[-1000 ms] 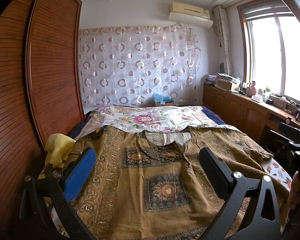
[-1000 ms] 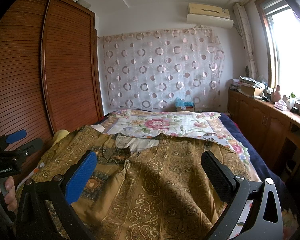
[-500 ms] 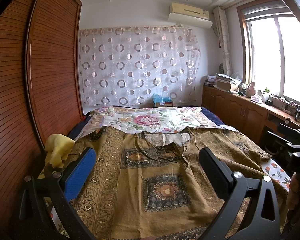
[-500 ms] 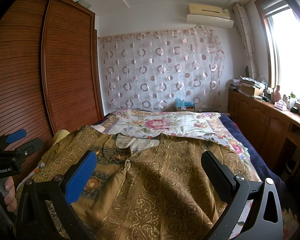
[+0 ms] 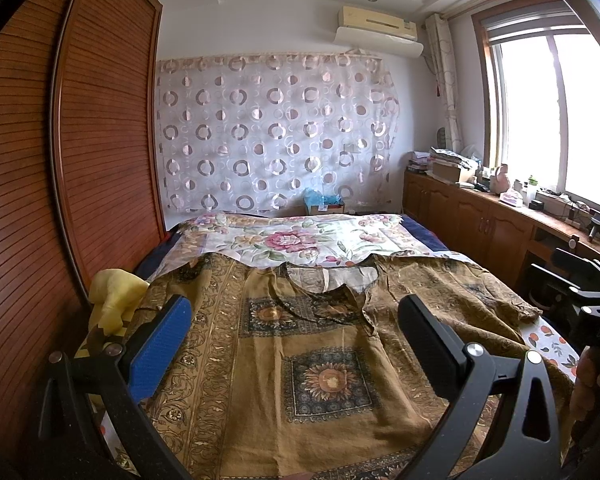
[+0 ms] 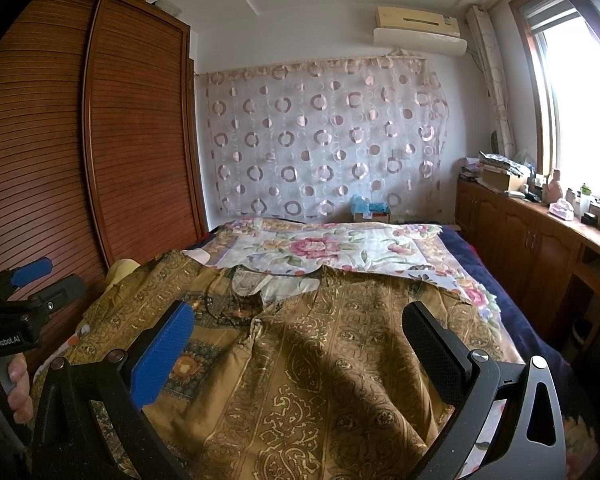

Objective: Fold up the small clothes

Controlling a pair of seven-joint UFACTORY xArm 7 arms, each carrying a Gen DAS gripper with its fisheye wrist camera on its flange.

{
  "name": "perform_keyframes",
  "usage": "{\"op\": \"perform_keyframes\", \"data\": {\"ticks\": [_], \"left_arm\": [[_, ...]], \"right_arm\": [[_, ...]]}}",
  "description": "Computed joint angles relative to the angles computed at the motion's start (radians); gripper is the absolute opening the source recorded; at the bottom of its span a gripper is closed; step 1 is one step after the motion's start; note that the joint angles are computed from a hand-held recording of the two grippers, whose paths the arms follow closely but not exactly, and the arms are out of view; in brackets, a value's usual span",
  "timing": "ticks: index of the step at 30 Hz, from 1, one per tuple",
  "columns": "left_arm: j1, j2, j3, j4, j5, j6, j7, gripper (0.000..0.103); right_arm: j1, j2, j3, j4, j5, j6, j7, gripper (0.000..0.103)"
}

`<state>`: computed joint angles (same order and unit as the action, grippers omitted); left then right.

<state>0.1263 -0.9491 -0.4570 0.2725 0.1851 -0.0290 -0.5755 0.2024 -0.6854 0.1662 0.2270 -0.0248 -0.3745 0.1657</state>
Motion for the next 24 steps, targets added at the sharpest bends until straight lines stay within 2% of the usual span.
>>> {"op": "perform_keyframes", "data": {"ticks": [14, 15, 19, 24], "left_arm": [[-0.002, -0.002, 0.001, 0.0, 0.004, 0.004, -0.002, 0.103], [-0.01, 0.001, 0.003, 0.019, 0.003, 0.028, 0.0, 0.103], [-0.043, 0.01, 0.056, 0.02, 0.011, 0.059, 0.031, 0.103], [-0.041, 0.01, 0.095, 0.008, 0.019, 0.083, 0.062, 0.103]], "right_arm": [[-0.001, 0.005, 0.007, 0.001, -0.001, -0.006, 0.005, 0.103], [0.005, 0.009, 0.001, 0.003, -0.004, -0.006, 0.003, 0.103], [0.032, 0.052, -0.03, 0.018, -0.022, -0.011, -0.002, 0.103], [0.069, 0.095, -0.072, 0.041, -0.047, -0.009, -0.01, 0.103]]}}
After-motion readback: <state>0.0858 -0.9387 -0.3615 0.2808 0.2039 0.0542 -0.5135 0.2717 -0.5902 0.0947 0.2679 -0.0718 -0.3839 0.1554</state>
